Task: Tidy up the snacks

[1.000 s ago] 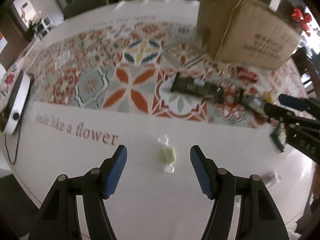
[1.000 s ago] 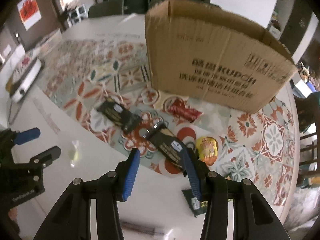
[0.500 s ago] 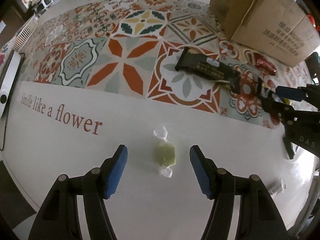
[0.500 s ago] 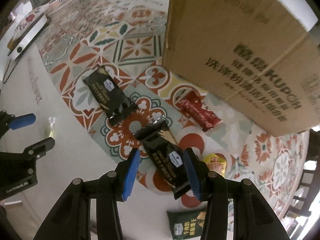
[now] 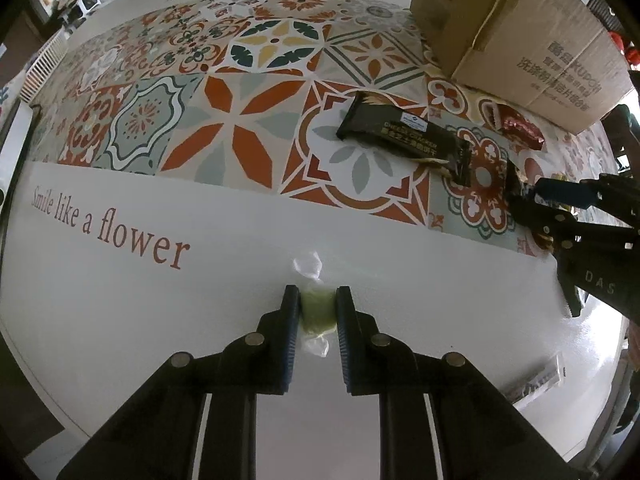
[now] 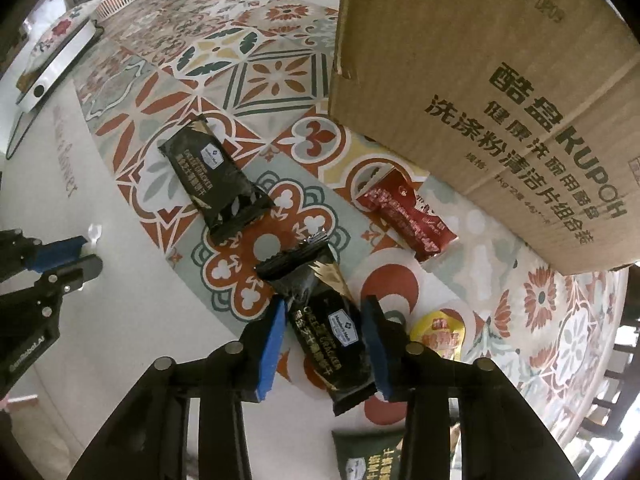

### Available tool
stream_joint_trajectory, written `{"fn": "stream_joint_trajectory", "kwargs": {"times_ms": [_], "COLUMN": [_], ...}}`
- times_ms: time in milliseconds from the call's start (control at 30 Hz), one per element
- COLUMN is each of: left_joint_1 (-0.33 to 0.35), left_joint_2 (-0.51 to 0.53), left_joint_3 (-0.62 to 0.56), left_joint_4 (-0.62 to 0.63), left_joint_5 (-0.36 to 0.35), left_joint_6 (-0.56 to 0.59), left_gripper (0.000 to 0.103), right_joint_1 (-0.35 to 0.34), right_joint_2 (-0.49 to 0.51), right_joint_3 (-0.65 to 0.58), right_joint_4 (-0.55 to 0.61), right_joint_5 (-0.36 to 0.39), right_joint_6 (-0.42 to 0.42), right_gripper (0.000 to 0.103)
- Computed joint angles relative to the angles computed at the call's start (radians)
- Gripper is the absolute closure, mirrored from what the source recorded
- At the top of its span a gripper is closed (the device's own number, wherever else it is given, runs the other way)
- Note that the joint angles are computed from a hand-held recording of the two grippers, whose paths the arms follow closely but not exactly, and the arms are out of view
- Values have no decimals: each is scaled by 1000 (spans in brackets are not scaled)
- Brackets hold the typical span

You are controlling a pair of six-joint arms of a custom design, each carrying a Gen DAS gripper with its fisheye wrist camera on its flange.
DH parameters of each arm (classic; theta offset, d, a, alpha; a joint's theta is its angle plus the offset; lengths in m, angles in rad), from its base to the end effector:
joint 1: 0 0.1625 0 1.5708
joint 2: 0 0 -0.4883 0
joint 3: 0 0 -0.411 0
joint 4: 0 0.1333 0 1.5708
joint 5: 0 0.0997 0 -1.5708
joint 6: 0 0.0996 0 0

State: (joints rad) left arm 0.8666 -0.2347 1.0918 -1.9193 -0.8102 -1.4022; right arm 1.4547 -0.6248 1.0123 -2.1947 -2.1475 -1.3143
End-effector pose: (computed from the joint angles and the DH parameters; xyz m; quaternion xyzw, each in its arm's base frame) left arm -0.3614 -0.7373 -0.1462 -0.2196 0.8764 -0.1966 0.3808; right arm -0.0250 -0.8962 0.2350 0.5092 -0.8051 -0.0998 0.2873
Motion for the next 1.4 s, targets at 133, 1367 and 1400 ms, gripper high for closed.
{"fn": "stream_joint_trajectory", "kwargs": {"times_ms": [133, 1367, 1400], "left_joint_1": [-4, -50, -49], "left_joint_2": [-8, 30, 31], "left_joint_3": [18, -90, -91], "left_joint_4": [-36, -54, -51], "left_joint_5": [-5, 59, 57], "left_joint_6": [11, 176, 175], "left_gripper": [84, 84, 84], "right_joint_1": [-6, -39, -39], "right_joint_2": [-24, -73, -69], "right_joint_3": [27, 51, 49], "right_joint_4": [0, 63, 64], "right_joint_5": [25, 86, 77], "right_joint_6": [34, 90, 92], "right_gripper": [66, 46, 48]}}
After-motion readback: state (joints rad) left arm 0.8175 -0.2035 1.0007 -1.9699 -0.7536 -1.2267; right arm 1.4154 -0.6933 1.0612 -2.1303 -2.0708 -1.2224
